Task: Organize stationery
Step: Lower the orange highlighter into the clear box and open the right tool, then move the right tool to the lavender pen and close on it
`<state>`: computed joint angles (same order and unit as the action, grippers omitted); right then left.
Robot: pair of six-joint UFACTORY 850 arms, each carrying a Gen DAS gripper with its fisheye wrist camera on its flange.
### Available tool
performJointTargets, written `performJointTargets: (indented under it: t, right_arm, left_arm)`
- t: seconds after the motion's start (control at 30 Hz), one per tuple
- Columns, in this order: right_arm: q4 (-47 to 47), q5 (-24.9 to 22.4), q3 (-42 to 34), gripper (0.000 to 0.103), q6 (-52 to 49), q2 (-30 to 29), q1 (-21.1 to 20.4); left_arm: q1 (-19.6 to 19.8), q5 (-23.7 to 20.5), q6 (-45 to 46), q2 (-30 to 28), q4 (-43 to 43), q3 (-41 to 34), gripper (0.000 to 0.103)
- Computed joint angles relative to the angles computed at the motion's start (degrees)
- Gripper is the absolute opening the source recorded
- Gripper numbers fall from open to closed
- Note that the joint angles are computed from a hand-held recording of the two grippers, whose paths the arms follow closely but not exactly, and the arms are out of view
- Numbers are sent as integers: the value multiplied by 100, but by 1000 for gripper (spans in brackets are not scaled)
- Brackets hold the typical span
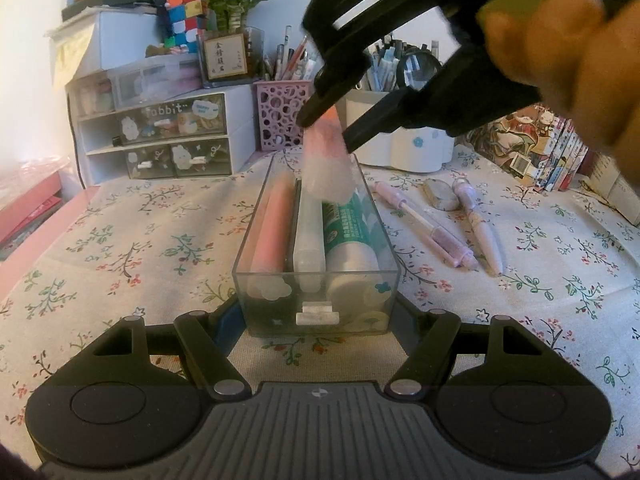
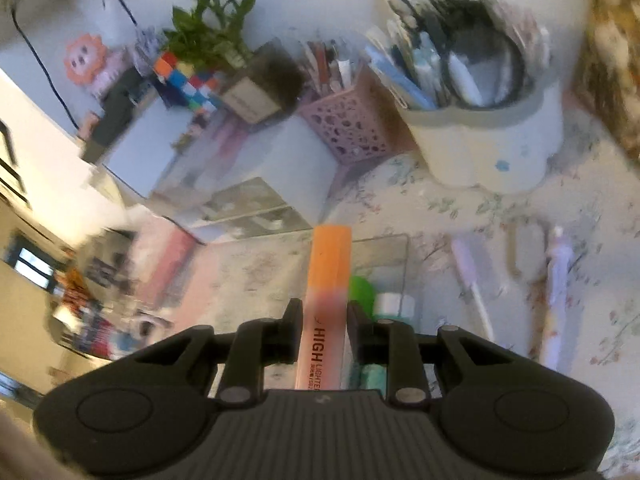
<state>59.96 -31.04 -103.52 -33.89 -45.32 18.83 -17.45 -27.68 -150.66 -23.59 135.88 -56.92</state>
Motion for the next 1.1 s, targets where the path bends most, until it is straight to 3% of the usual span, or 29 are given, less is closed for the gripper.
performJointTargets:
  t: [0.1,0.3,0.43,0.6,0.77,1.0,1.1]
  right_arm:
    - [-1107,-110,-432,26,968,-213,115]
    - [-2117,-198,-813,25,1678,-339,262]
    - [-2066,-73,-680,25,1496,-271,289]
    - [-1232,149,-345,25,724,-91,192]
    - [-730,64,-288,25,176,-80,128]
    - [194,769,537,26,-778,379,-134]
    - [-162,1142,716,27,-519,447,-249]
  left_arm:
    - [-8,-7,2,3,-8,2,72]
    - [-14,7,6,11,-11,6,72]
    - [-13,5,-8,7,5,5,72]
    - [-20,-2,18,3,-22,2,72]
    - [-17,-3,-4,1,5,6,72]
    - [-41,-66,-24,-1,-11,25,72]
    - [-41,-65,-30,2,-2,30,72]
